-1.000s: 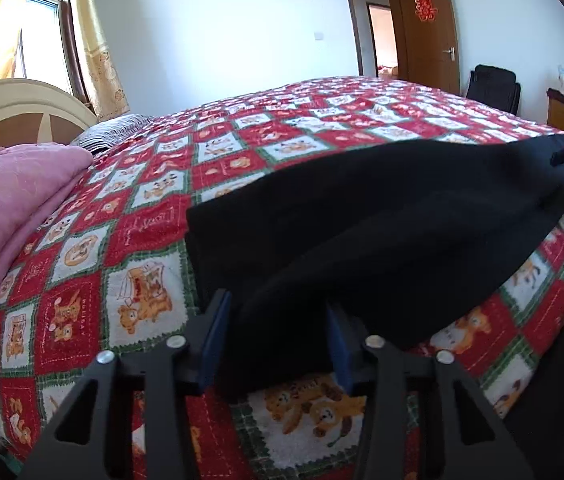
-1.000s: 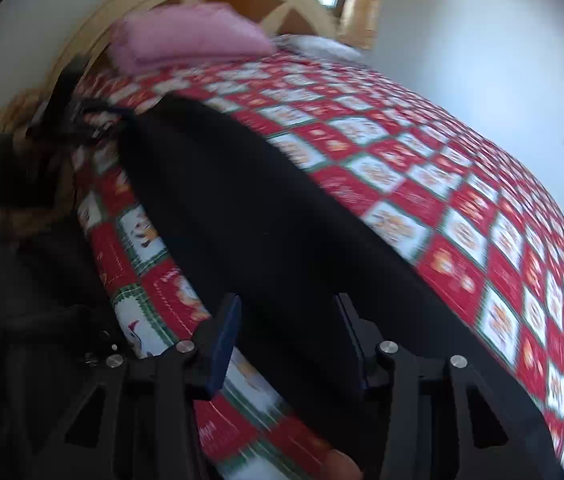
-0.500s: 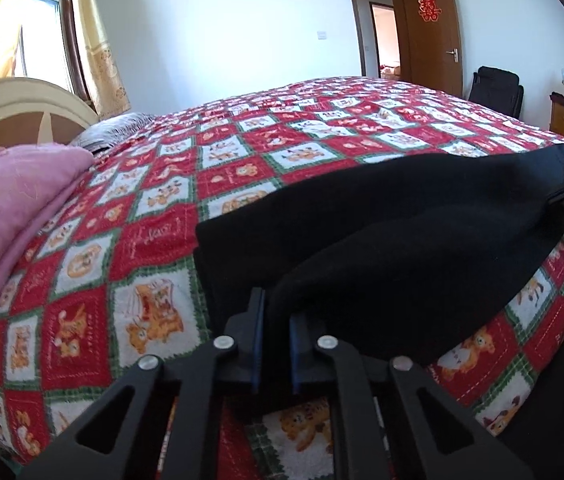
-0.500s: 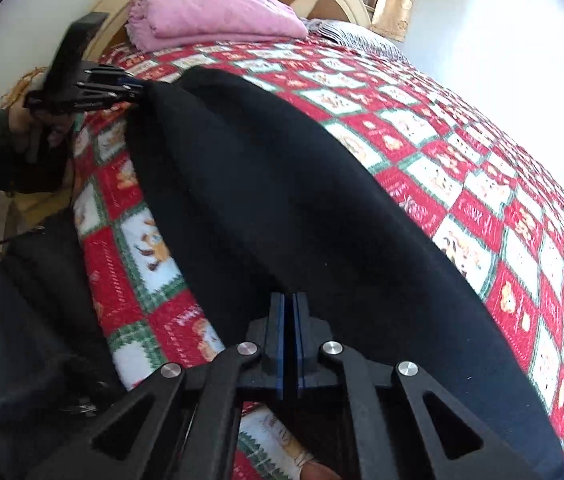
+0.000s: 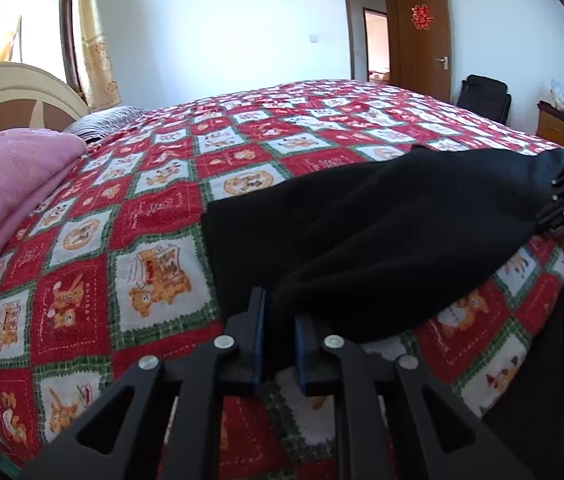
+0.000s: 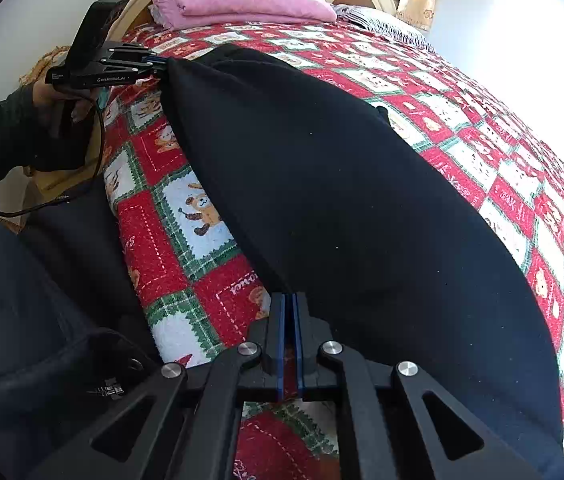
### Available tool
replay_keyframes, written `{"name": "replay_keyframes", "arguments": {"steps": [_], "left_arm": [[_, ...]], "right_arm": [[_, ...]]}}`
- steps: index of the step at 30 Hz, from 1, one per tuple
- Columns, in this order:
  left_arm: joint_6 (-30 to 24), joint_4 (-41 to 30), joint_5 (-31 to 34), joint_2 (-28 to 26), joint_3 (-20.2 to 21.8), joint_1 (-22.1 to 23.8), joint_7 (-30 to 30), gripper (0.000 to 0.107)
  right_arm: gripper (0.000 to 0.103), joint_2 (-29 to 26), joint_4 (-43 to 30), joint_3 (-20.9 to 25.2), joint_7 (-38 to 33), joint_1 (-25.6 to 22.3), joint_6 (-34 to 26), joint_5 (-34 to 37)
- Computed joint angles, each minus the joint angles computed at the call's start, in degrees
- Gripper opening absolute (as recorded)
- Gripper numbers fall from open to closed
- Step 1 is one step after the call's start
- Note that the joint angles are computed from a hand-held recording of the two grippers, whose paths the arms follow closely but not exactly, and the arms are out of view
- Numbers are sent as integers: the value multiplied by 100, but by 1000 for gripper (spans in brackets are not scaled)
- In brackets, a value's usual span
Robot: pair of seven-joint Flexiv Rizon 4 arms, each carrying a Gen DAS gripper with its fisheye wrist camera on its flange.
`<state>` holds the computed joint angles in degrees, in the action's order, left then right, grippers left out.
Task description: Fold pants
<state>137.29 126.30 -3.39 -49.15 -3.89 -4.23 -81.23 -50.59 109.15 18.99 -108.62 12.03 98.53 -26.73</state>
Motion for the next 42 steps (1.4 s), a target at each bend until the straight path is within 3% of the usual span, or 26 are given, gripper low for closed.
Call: {"name": "replay_keyframes", "arguments": {"steps": [4, 5, 7, 13, 16, 20, 21, 26, 31, 36, 40, 42], "left_arm": [[104, 206, 0, 78, 95, 25, 6, 38], [131, 258, -72, 99, 140, -8, 20, 47], [251, 398, -167, 153, 216, -27, 16, 54], [499, 497, -805, 241, 429, -355, 156, 54], [420, 546, -1774, 308, 708, -953, 823, 55], [589, 532, -1908, 315, 579, -843, 676, 56], [628, 507, -1792, 316, 500, -766, 603, 56], [534, 29, -970, 270, 34, -435, 266, 56], [44, -646, -690, 10, -85, -590, 424, 62], [-436, -878, -1109, -301, 87, -937, 650, 62], [36, -749, -266, -469, -312, -288, 63, 63], [28, -763, -241, -470, -253, -336, 42, 63]], "right_arm": [[5, -38, -90, 649, -99, -573, -502, -3], [5, -24, -75, 732, -166, -650, -568, 30], [5, -6, -35, 963, -335, -869, -684, 111], [5, -82, -103, 1729, -636, -1578, -786, 580], [5, -184, -341, 1969, -575, -1738, -848, 818], [7, -346, -697, 2270, -618, -1862, -1142, 1028], [8, -394, -830, 2343, -648, -1862, -1281, 1095], [40, -667, -1663, 2584, -748, -1708, -2052, 1449], [40, -1058, -2881, 2536, -534, -1201, -2807, 1816], [40, -1594, -4217, 2328, -244, -617, -3647, 2127], [40, -2044, -5134, 2402, -311, -391, -4439, 2438], [35, -2173, -5408, 2463, -427, -348, -4800, 2607]]}}
